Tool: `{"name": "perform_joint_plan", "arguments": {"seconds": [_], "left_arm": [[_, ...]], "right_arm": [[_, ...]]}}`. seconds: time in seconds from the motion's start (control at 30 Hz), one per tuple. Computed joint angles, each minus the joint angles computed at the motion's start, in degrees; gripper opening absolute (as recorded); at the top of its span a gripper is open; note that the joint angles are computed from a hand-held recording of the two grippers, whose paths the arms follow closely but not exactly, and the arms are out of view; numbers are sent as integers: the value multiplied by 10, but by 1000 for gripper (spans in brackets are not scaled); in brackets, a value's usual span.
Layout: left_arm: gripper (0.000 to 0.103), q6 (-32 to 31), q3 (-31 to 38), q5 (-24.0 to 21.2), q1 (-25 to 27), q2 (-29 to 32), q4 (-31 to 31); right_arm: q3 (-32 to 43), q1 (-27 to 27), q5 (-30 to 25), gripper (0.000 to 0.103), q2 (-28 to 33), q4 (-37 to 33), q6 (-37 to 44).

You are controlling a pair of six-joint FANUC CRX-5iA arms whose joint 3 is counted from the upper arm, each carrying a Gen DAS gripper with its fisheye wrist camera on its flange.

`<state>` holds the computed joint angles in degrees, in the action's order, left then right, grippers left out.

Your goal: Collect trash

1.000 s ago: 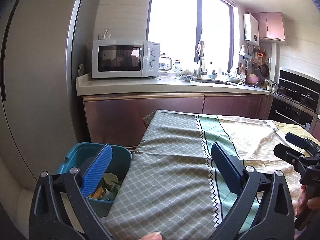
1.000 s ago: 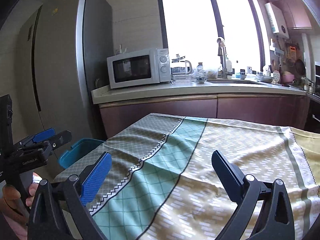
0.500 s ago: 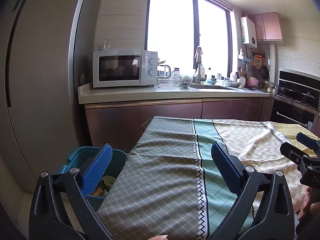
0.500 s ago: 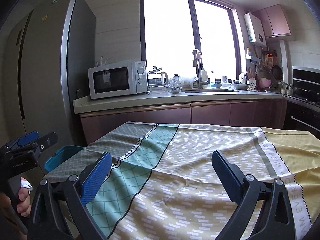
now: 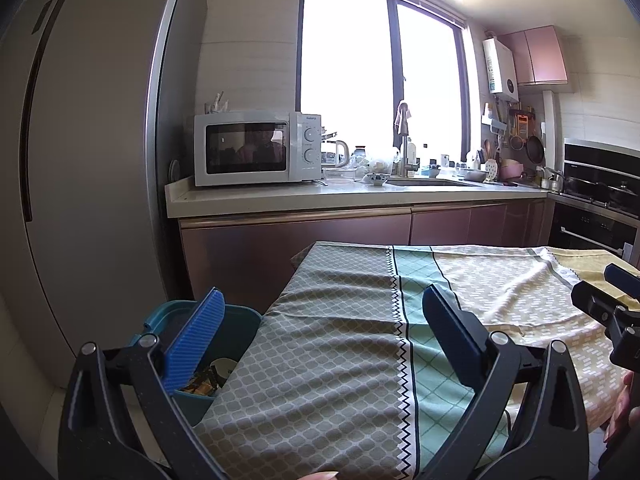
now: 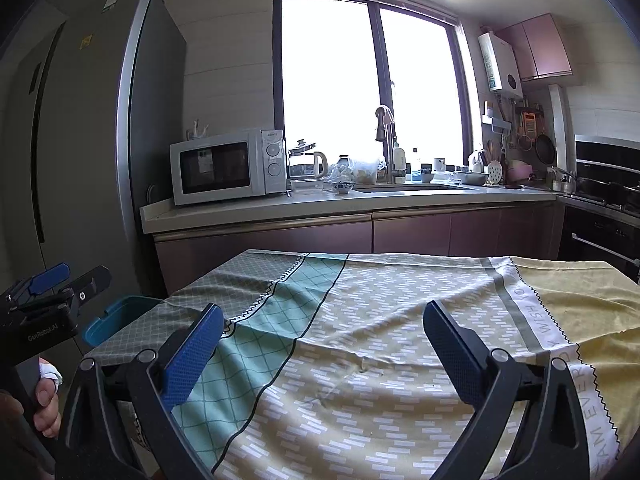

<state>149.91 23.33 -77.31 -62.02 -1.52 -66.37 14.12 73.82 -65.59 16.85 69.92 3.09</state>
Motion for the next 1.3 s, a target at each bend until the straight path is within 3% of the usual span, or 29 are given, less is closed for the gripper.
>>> {"name": "perform_joint_plan", "arguments": {"seconds": [1.3], "left_arm": [[97, 11, 0, -3, -2, 3, -15]], "right_arm": [[2, -3, 0, 97, 1, -1, -4]]}}
